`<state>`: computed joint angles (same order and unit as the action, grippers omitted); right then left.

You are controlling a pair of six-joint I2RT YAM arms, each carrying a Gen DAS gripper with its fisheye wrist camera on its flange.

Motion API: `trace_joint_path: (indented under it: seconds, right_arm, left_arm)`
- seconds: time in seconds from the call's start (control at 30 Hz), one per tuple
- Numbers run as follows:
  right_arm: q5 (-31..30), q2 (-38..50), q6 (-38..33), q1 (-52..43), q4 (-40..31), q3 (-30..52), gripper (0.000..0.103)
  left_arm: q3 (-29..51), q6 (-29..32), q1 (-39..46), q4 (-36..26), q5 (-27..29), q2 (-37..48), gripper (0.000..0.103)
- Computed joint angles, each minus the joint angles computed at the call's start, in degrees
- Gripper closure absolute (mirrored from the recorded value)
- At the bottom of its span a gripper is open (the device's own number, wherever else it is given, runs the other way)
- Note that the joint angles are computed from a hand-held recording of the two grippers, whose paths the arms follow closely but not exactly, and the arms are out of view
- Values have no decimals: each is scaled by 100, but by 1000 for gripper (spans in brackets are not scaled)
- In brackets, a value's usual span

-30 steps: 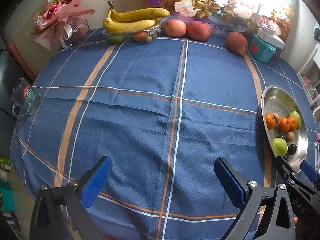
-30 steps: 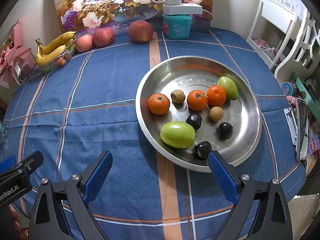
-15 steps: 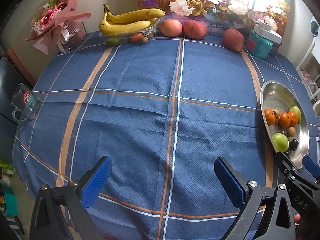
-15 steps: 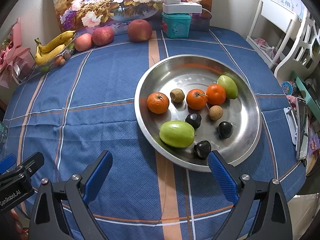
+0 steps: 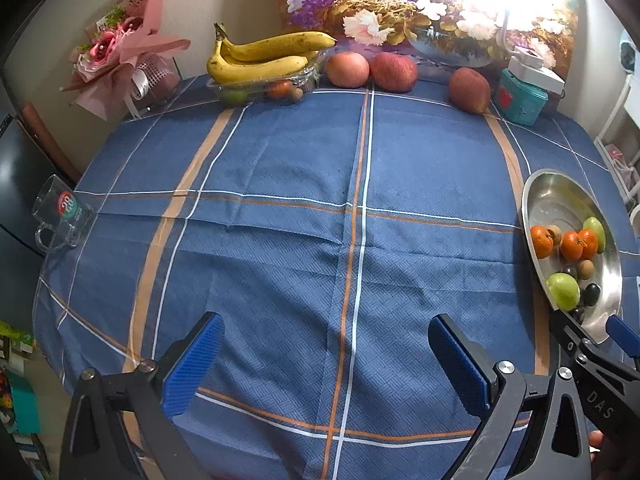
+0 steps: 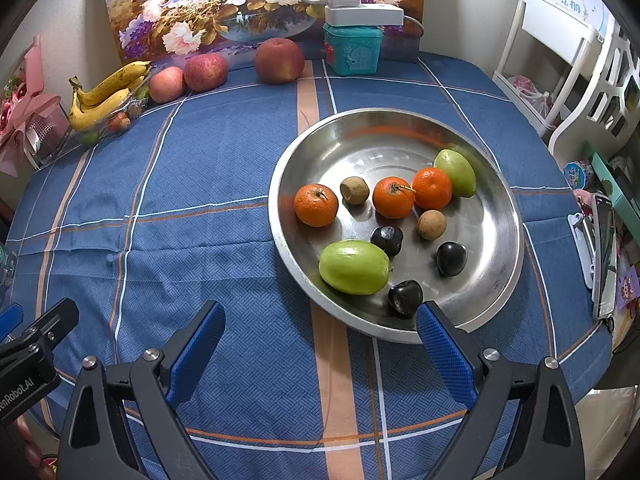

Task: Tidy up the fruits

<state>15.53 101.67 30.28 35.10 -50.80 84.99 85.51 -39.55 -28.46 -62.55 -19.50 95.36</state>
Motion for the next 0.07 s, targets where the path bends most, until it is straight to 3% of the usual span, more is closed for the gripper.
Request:
trace_joint_path:
  seconds: [0.07]
  right_arm:
    - [1,-3,-15,-5,5,-1,7]
  left_arm:
    - [-9,-9,6,2,6,-1,0]
